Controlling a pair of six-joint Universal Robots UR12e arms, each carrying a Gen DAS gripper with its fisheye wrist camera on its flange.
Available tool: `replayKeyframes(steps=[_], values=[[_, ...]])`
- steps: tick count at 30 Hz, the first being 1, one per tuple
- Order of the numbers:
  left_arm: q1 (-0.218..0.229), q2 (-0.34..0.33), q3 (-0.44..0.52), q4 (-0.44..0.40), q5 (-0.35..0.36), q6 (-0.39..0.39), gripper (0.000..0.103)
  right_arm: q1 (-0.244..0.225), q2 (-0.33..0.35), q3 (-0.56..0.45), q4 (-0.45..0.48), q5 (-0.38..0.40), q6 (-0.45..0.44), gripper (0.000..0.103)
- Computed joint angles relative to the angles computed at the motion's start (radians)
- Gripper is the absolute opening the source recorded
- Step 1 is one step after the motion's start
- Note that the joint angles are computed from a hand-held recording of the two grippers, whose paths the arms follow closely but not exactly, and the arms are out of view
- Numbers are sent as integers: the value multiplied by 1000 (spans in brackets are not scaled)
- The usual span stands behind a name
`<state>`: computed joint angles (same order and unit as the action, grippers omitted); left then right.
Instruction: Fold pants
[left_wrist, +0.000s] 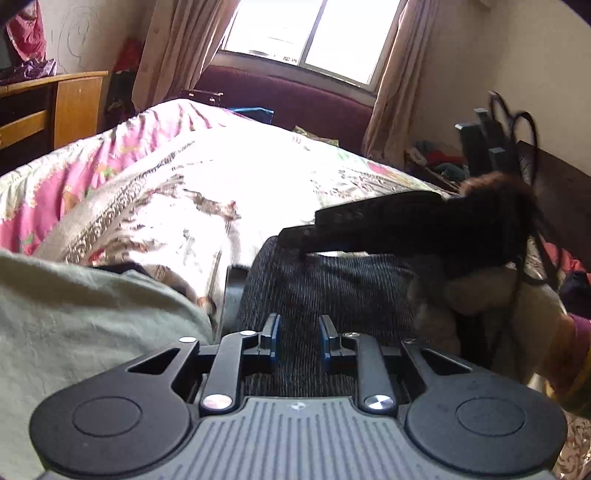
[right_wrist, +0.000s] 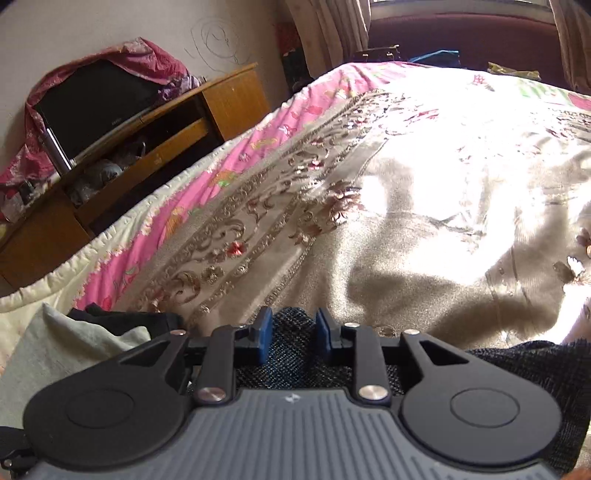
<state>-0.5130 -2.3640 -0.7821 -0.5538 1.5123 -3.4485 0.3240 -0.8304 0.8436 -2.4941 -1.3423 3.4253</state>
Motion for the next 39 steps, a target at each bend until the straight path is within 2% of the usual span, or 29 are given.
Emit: replayKeyframes(steps=[2,3,5,7,8,9,12,13,14,16,18,19,21,23,25,27,29,30,31,32,33,35,37,39], values=[[-3,-35,67,-44,54,17,41,-8,-59,89,-76,-19,19,29],[0,-52,102,-86,46,5,42,-13,-86,130,-96,-25,13,33],[6,-82,166,-192,11,6,49,-21,-143,205,-89,-50,-17,39],[-4,-97,192,-241,64,34,52,-33,-191,278,-87,-50,-25,40],[-6,-98,192,-245,83,36,61,-34,-207,303,-81,-65,-23,41],[-5,-95,188,-239,89,19,63,-36,-227,337,-84,-92,-13,41],[2,-89,179,-198,119,-42,63,-49,-266,414,-101,-101,50,44],[9,-97,198,-218,89,-58,63,-56,-272,432,-100,-91,86,47],[16,-108,221,-243,41,-64,63,-65,-274,444,-109,-68,125,47],[20,-135,271,-275,-4,-54,62,-84,-271,460,-143,-6,194,51],[18,-171,345,-341,-27,-12,47,-95,-257,455,-169,39,245,54],[17,-187,380,-383,-27,4,46,-100,-246,445,-176,65,258,59],[19,-178,367,-400,-29,32,40,-104,-230,428,-182,85,284,63],[23,-124,273,-379,-22,14,33,-105,-219,413,-188,98,291,63],[22,-67,161,-338,19,-24,33,-102,-213,408,-216,103,277,63],[24,-40,102,-296,25,-55,33,-99,-213,415,-247,101,253,64],[25,-49,125,-313,20,-79,33,-94,-211,415,-238,95,212,70],[24,-62,156,-339,21,-63,33,-95,-208,409,-200,109,200,72],[22,-78,195,-373,28,-32,33,-99,-204,408,-178,143,210,74],[21,-92,225,-397,35,-15,35,-105,-201,417,-194,180,248,74],[19,-108,259,-425,46,-10,41,-109,-197,421,-212,201,279,74],[22,-137,315,-473,45,11,45,-112,-188,414,-223,237,306,72],[27,-142,321,-483,32,15,46,-111,-179,408,-237,257,349,58],[27,-139,317,-486,30,-11,46,-112,-180,405,-220,255,345,50]])
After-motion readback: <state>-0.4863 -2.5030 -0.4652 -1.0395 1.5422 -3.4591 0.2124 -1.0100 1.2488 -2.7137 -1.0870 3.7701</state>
